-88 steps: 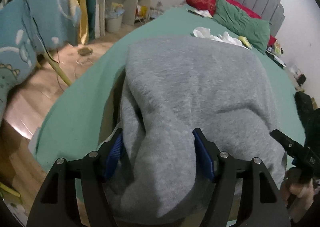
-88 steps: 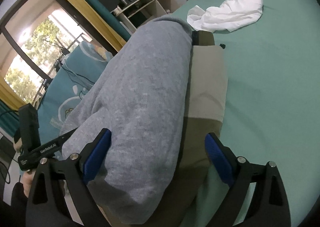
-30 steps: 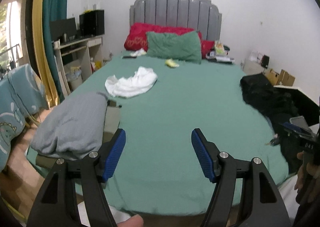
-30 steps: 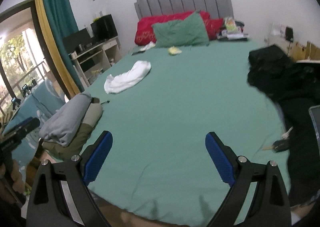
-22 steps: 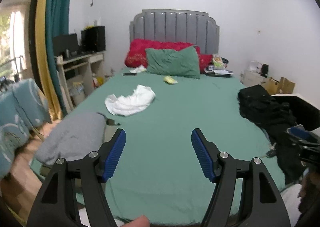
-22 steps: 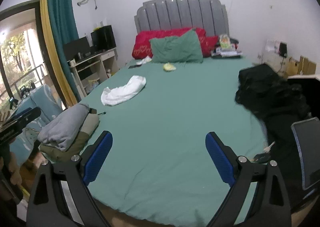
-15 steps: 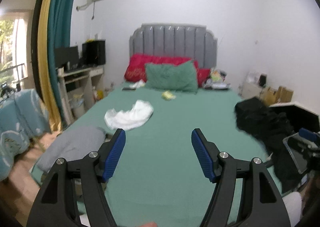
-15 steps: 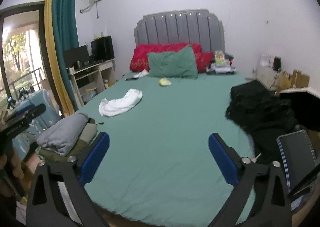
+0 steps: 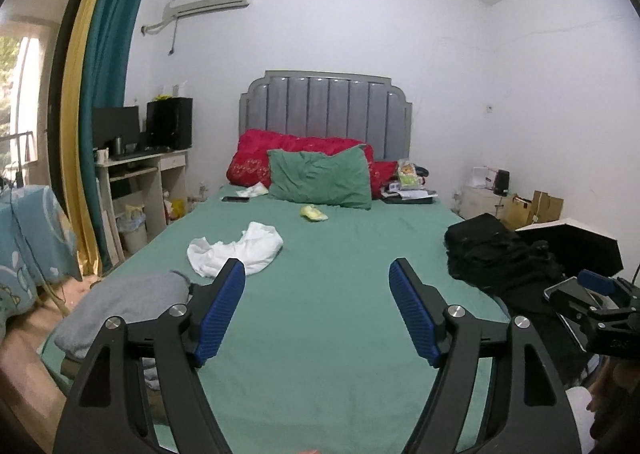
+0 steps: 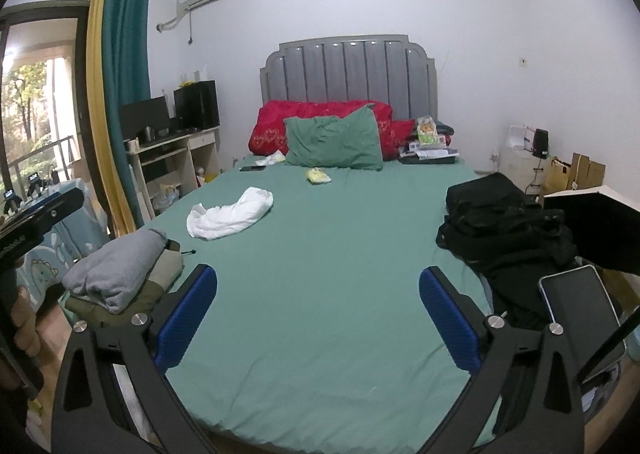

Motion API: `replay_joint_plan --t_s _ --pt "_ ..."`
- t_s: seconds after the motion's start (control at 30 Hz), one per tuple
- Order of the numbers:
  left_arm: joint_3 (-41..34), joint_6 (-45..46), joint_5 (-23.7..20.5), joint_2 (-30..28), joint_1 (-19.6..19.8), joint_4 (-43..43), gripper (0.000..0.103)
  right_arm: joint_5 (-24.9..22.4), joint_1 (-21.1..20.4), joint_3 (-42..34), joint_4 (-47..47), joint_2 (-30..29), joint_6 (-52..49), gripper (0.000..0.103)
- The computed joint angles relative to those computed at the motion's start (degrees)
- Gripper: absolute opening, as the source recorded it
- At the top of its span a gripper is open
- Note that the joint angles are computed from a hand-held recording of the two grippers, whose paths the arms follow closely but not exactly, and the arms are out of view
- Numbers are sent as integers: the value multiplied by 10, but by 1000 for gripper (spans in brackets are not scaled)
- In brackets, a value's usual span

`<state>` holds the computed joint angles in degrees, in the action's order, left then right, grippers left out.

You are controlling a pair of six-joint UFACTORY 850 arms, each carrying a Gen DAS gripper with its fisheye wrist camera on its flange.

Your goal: Fold large clothes

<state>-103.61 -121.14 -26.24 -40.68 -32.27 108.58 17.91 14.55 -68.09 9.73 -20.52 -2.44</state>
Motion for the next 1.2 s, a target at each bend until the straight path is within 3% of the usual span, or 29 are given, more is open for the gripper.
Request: replay_joint_plan --t_s 0.6,1.2 --pt "17 -18 27 -7 33 -11 78 -34 26 -48 6 -54 -20 100" --pt "10 8 59 -13 46 -49 78 -55 33 -68 -69 -70 51 100"
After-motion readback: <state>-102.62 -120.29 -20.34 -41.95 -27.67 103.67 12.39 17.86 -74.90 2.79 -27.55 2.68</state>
